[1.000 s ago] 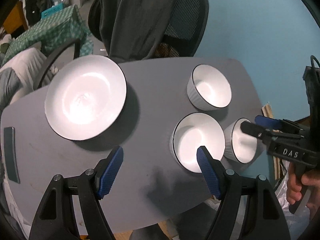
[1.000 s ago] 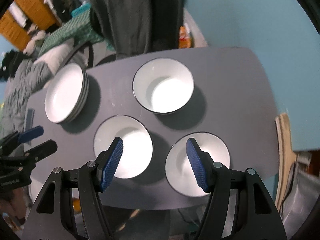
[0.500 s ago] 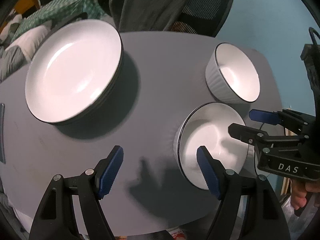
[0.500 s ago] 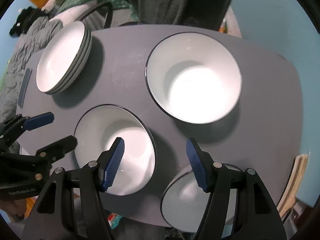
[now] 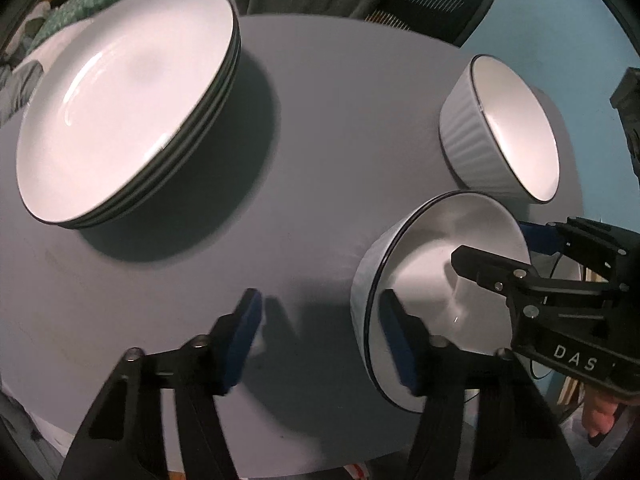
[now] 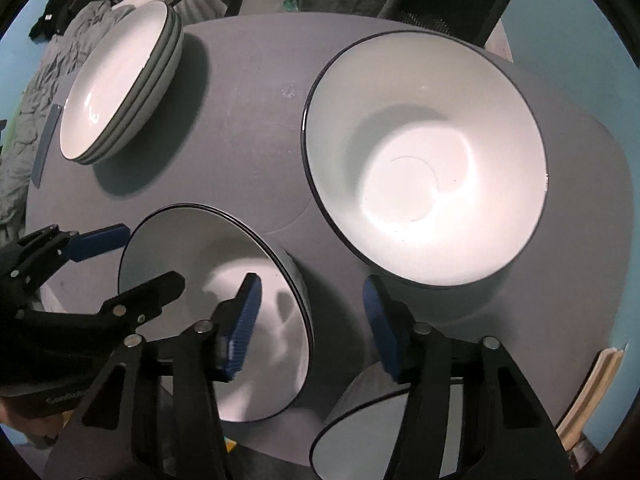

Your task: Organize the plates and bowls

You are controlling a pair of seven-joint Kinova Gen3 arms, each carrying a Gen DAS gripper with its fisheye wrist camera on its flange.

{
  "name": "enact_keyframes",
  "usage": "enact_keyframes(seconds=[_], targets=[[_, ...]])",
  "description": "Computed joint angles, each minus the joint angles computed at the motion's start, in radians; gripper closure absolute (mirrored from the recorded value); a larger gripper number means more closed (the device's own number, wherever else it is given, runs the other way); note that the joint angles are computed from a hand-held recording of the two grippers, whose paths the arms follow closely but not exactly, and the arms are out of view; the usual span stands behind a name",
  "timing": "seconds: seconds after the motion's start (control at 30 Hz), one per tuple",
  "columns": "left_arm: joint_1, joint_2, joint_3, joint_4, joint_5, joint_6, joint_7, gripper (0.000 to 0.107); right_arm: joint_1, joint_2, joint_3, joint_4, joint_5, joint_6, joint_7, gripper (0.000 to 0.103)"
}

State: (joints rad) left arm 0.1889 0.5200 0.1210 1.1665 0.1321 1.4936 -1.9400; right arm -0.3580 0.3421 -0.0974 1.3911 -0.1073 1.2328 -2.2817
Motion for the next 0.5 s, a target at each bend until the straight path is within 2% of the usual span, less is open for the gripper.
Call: enact_keyframes(seconds=[0.13,0.27,0.43,0.5], targets=[[-0.011,0.020,-0.001,-0.014,0.013,0.029,0.009,0.062,-0.001,0.016,-0.004,-0.011,-0.015,0.004,0.001,0.062],[-0.032,0.047,0.009,-0.037,0.043,0.066,-0.008,0.074,0.007,0.026,-0.007,-0.012,-0.048,0.004,-0.009,0.082],[-0.021,0.046,0.014,-0.043,0.034,0.085,-0.054,0.094,-0.004,0.016,0.006,0.000,-0.045,-0.003,-0.087,0.087],[-0.009,0.048,0.009,-0.045,0.019,0.087,-0.059,0.095,0.005,0.003,0.006,0.019,-0.061,-0.023,-0.111,0.090]])
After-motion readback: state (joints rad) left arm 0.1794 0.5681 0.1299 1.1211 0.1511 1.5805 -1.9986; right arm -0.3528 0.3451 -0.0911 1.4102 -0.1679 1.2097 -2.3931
